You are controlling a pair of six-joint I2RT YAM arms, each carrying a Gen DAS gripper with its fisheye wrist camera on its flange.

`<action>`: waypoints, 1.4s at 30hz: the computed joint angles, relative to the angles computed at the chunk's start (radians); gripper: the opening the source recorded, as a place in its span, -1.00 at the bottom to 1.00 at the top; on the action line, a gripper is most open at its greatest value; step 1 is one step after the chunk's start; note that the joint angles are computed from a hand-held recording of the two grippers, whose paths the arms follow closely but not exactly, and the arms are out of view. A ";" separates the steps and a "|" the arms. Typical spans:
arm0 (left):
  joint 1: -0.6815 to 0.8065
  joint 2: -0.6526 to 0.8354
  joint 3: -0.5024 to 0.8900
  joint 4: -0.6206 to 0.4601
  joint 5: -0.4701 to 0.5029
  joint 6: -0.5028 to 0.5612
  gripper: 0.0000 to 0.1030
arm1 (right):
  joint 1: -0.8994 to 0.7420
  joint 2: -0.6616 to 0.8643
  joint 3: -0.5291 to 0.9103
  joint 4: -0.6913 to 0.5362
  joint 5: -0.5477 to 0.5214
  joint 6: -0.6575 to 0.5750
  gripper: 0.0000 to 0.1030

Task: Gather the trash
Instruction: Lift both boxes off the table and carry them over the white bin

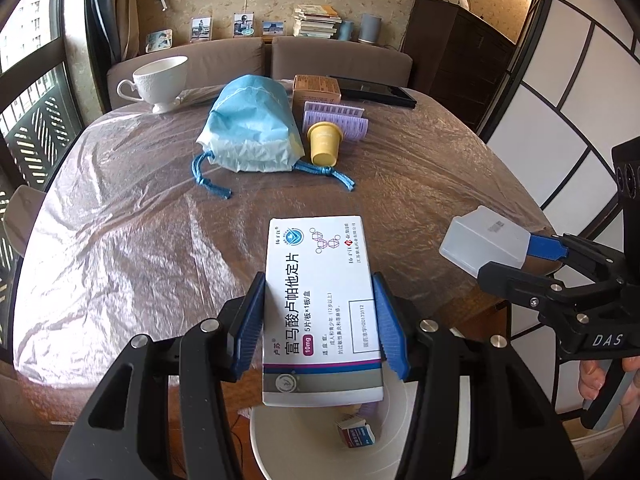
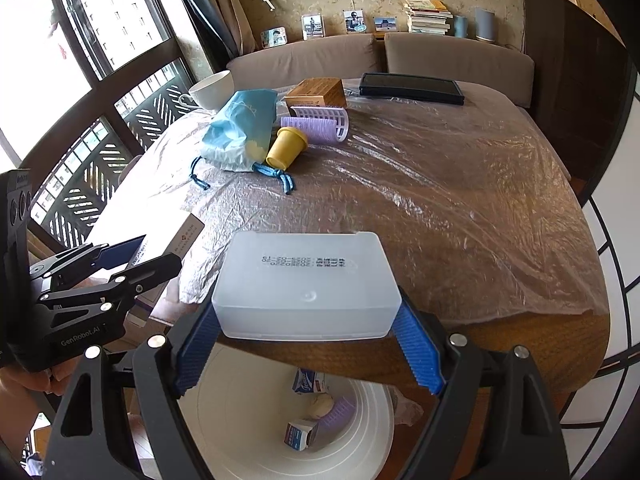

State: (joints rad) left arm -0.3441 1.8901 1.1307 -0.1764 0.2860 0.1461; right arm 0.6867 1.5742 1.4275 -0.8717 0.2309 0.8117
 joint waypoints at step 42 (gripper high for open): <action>-0.073 -0.180 -0.337 0.101 -0.120 -0.095 0.02 | 0.200 -0.088 -0.110 -0.102 0.084 0.108 0.56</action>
State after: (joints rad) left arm -0.4171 1.7105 0.7941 -0.0750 0.1658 0.0515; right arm 0.8869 1.4867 1.3174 -0.9733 0.3145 0.9195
